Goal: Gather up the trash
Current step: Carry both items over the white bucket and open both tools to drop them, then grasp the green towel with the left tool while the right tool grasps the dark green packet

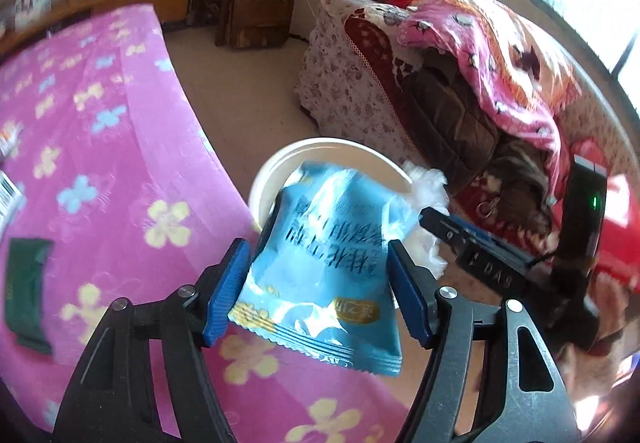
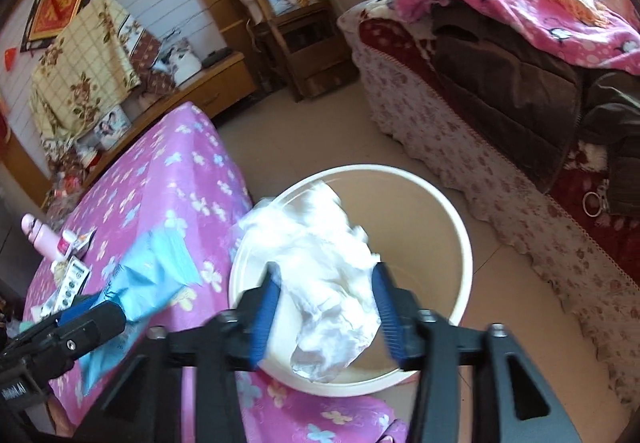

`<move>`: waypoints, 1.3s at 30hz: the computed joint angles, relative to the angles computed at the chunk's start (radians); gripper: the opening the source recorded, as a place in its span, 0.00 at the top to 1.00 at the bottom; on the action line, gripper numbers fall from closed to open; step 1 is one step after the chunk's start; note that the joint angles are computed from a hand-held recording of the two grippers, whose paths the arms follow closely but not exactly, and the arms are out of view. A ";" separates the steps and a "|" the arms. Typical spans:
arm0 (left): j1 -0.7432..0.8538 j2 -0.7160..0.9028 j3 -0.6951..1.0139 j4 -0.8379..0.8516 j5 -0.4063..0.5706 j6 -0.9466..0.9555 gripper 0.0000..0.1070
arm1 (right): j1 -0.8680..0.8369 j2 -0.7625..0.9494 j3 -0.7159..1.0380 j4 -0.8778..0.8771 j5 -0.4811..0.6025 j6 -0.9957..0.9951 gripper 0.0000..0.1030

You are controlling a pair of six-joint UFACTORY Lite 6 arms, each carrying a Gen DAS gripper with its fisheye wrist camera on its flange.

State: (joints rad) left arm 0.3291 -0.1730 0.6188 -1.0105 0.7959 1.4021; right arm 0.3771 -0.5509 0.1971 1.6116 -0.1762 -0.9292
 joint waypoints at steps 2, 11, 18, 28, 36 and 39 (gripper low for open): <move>0.010 0.030 0.013 -0.001 0.016 -0.012 0.36 | -0.004 -0.010 -0.013 0.004 -0.006 -0.002 0.54; 0.122 -0.060 -0.043 0.055 -0.017 0.038 0.36 | 0.072 0.000 -0.021 0.072 0.001 -0.012 0.54; 0.276 -0.095 -0.049 0.071 -0.002 0.125 0.36 | 0.330 0.032 0.059 0.262 -0.171 -0.083 0.54; 0.567 -0.069 0.014 0.104 0.107 0.266 0.36 | 0.593 0.180 0.242 0.334 -0.319 -0.055 0.52; 0.791 0.091 0.185 0.137 0.187 0.346 0.36 | 0.730 0.414 0.462 0.282 -0.323 0.023 0.43; 0.857 0.189 0.285 0.147 0.203 0.341 0.36 | 0.749 0.501 0.536 0.254 -0.291 0.040 0.43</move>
State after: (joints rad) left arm 1.1859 0.0155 0.9041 -0.8631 0.9986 1.7427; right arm 1.1261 -0.0500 0.7329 1.8652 -0.4671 -0.8895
